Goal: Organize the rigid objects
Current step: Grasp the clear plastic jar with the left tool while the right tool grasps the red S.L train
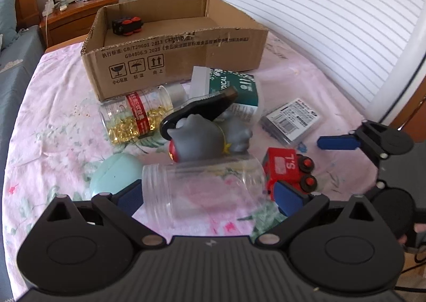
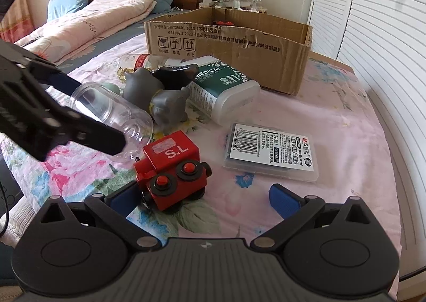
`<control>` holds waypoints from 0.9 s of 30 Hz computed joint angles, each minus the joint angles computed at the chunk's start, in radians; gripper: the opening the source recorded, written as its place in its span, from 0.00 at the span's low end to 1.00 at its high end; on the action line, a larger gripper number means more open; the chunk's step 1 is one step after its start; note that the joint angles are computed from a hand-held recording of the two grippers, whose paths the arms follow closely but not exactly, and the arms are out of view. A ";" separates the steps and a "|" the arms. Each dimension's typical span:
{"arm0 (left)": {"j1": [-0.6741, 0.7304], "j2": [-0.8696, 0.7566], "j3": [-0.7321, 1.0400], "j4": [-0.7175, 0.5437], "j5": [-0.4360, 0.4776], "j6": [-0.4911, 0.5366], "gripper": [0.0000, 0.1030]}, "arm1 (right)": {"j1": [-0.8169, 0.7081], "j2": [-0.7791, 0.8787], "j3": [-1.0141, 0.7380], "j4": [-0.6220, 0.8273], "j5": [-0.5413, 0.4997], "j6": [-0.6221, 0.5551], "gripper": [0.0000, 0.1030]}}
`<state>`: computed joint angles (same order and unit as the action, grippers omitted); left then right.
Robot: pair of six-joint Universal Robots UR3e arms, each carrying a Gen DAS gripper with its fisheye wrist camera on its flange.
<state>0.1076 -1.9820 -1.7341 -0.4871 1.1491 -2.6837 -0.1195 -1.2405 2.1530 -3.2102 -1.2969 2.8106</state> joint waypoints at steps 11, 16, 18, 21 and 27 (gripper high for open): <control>0.026 0.025 -0.054 0.019 0.011 0.061 0.91 | -0.019 -0.001 0.016 -0.017 0.035 -0.029 1.00; 0.103 0.109 -0.141 -0.022 -0.016 0.182 0.90 | -0.016 -0.006 0.008 0.010 0.043 -0.043 1.00; 0.136 0.136 -0.176 -0.027 -0.029 0.215 0.90 | -0.015 -0.007 0.005 0.019 0.055 -0.060 1.00; 0.168 0.146 -0.207 -0.013 -0.037 0.217 0.91 | -0.014 0.001 0.009 0.001 0.063 -0.061 1.00; 0.154 0.104 -0.222 0.062 -0.015 0.157 0.93 | -0.040 0.030 0.053 -0.110 0.113 -0.079 1.00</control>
